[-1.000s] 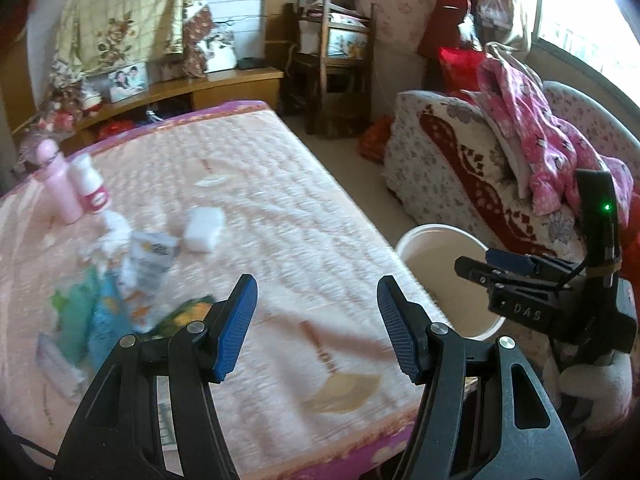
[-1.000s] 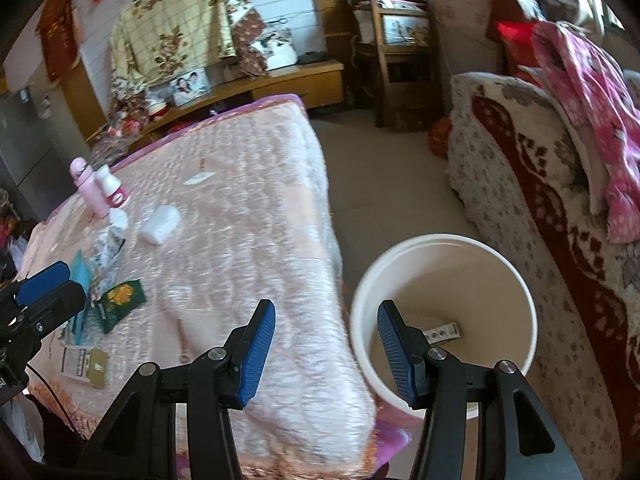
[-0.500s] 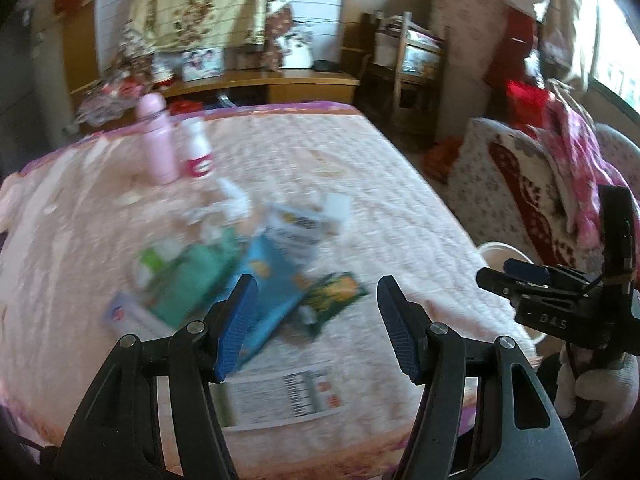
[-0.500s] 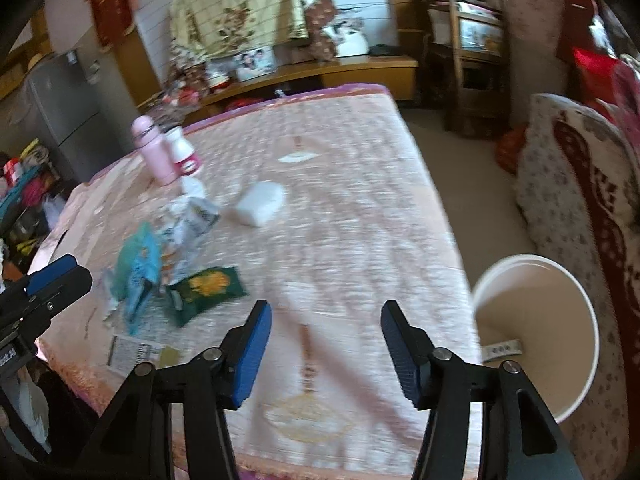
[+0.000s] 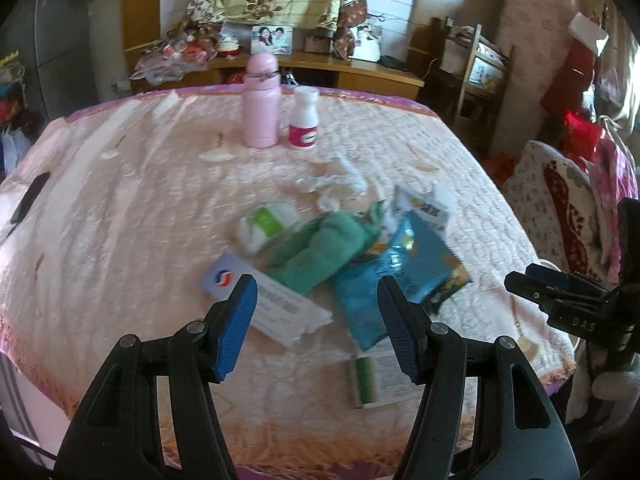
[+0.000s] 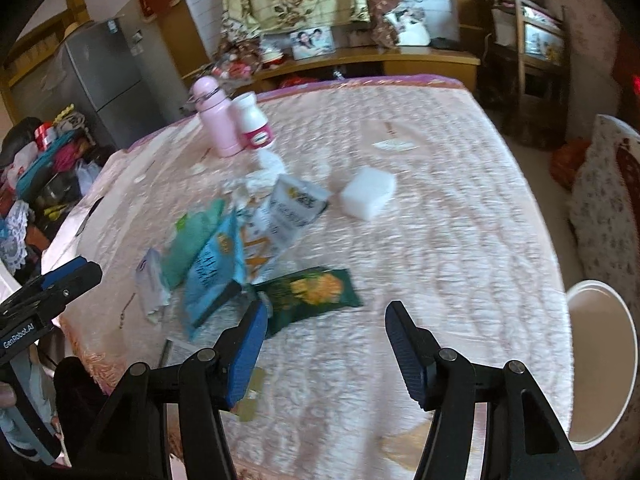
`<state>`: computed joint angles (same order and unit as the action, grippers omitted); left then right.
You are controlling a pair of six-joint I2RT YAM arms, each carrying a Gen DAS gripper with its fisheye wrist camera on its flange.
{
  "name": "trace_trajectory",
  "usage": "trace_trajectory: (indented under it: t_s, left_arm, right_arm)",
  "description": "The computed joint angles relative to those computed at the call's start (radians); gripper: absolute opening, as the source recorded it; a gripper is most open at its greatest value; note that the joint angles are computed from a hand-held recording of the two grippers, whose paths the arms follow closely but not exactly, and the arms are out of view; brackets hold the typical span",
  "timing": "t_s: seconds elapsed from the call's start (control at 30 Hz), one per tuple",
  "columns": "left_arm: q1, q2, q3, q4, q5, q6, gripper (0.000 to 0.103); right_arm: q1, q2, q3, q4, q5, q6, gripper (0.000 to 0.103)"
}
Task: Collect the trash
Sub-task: 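Move both open tools back over the trash on the bed, then grasp the green snack packet with the right tool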
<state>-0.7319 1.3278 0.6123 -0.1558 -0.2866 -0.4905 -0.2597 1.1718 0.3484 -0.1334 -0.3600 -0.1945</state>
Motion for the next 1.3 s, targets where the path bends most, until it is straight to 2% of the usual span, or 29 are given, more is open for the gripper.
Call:
trace_trajectory:
  t_s: [0.27, 0.6, 0.7, 0.9, 1.1, 1.2, 1.3]
  left_arm:
    - [0.136, 0.061, -0.047, 0.047, 0.087, 0.046, 0.061]
    - [0.246, 0.216, -0.046, 0.176, 0.197, -0.036, 0.061]
    - [0.273, 0.252, -0.037, 0.199, 0.224, -0.048, 0.061]
    - [0.345, 0.251, -0.063, 0.241, 0.268, -0.038, 0.061]
    - [0.365, 0.329, 0.000, 0.227, 0.286, -0.103, 0.061]
    - [0.354, 0.367, 0.027, 0.231, 0.257, -0.160, 0.061]
    - [0.352, 0.422, 0.051, 0.254, 0.269, -0.205, 0.062]
  right_arm:
    - [0.127, 0.099, 0.007, 0.076, 0.073, 0.056, 0.059]
    - [0.097, 0.267, 0.027, 0.157, 0.072, 0.055, 0.060]
    - [0.092, 0.317, 0.040, 0.175, 0.100, 0.041, 0.060]
    - [0.011, 0.429, 0.112, 0.142, 0.006, 0.009, 0.060]
    - [0.018, 0.532, 0.178, 0.185, -0.021, 0.141, 0.060]
    - [0.025, 0.564, 0.201, 0.207, -0.069, 0.233, 0.067]
    - [0.080, 0.587, 0.219, 0.241, -0.044, 0.299, 0.068]
